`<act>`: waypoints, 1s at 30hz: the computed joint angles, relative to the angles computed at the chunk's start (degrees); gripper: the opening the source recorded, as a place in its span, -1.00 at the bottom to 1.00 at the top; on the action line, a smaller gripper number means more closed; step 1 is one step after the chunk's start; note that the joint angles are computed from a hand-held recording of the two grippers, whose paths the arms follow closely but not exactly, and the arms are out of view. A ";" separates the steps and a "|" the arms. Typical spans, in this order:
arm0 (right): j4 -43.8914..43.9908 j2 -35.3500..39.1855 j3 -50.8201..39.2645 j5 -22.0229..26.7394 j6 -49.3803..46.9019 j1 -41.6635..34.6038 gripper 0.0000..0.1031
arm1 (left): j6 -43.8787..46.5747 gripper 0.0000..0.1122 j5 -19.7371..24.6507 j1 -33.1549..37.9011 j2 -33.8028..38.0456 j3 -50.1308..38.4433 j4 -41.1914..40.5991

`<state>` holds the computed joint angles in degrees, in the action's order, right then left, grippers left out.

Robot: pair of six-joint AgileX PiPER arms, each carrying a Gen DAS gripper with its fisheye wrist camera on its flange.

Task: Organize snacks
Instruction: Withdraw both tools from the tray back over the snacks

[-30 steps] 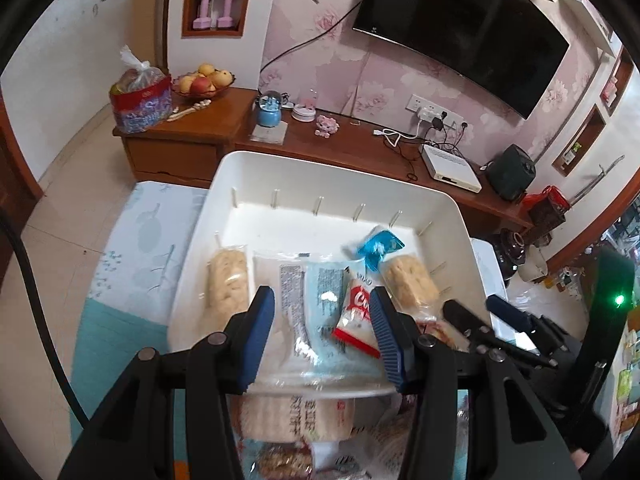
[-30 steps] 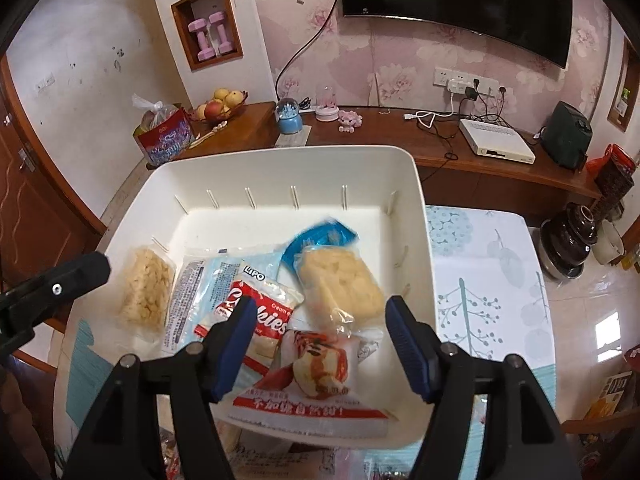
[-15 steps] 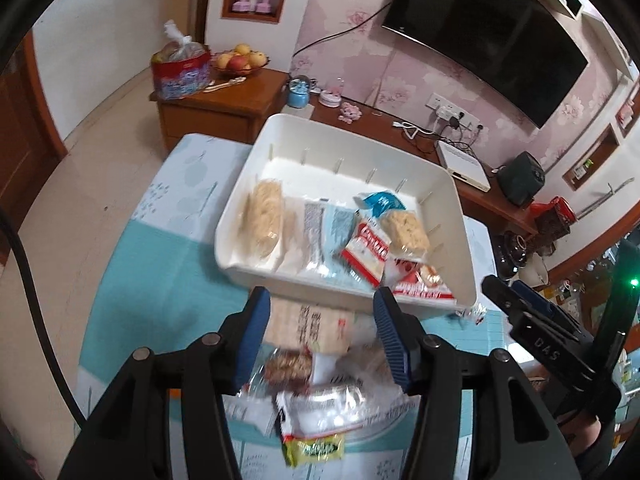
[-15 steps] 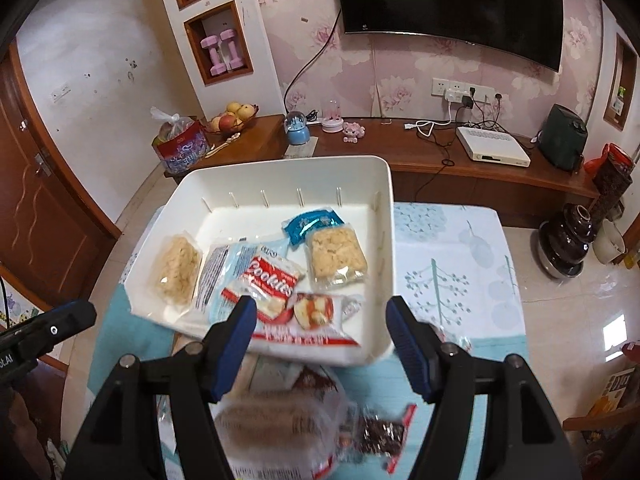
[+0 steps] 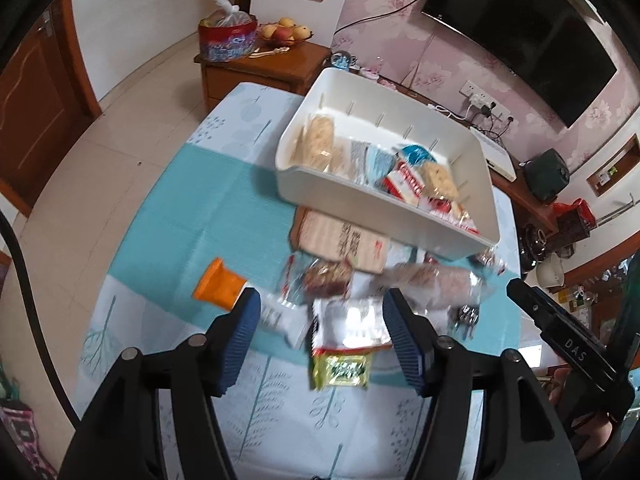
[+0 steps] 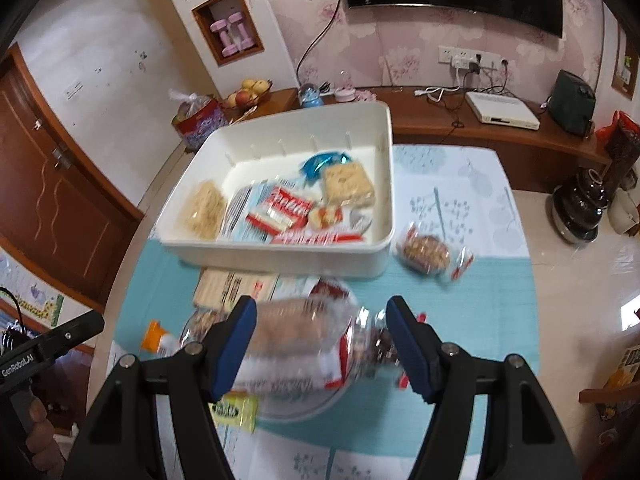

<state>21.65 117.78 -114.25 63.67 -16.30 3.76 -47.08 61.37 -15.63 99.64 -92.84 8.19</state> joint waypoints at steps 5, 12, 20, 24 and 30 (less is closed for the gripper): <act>2.31 -4.34 7.96 -1.71 -3.54 -0.07 0.31 | -1.65 0.16 1.69 -1.21 -2.64 3.50 0.72; 5.01 -10.35 18.55 -6.58 -9.15 0.92 0.31 | -0.39 0.24 3.42 -2.28 -5.51 5.91 3.66; 6.33 -15.70 27.33 -10.38 -12.99 3.16 0.31 | 7.35 0.24 5.85 0.72 -4.97 5.45 3.37; 5.56 -19.16 33.31 -14.75 -13.23 5.42 0.31 | 15.04 0.24 6.09 4.07 -4.41 4.85 0.13; 3.18 -23.94 42.55 -20.77 -10.16 9.69 0.31 | 27.13 0.24 7.81 7.96 -2.04 1.94 -3.87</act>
<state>24.83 93.84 -71.70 42.90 -26.46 13.45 -19.95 69.19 -7.67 97.60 -90.90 4.32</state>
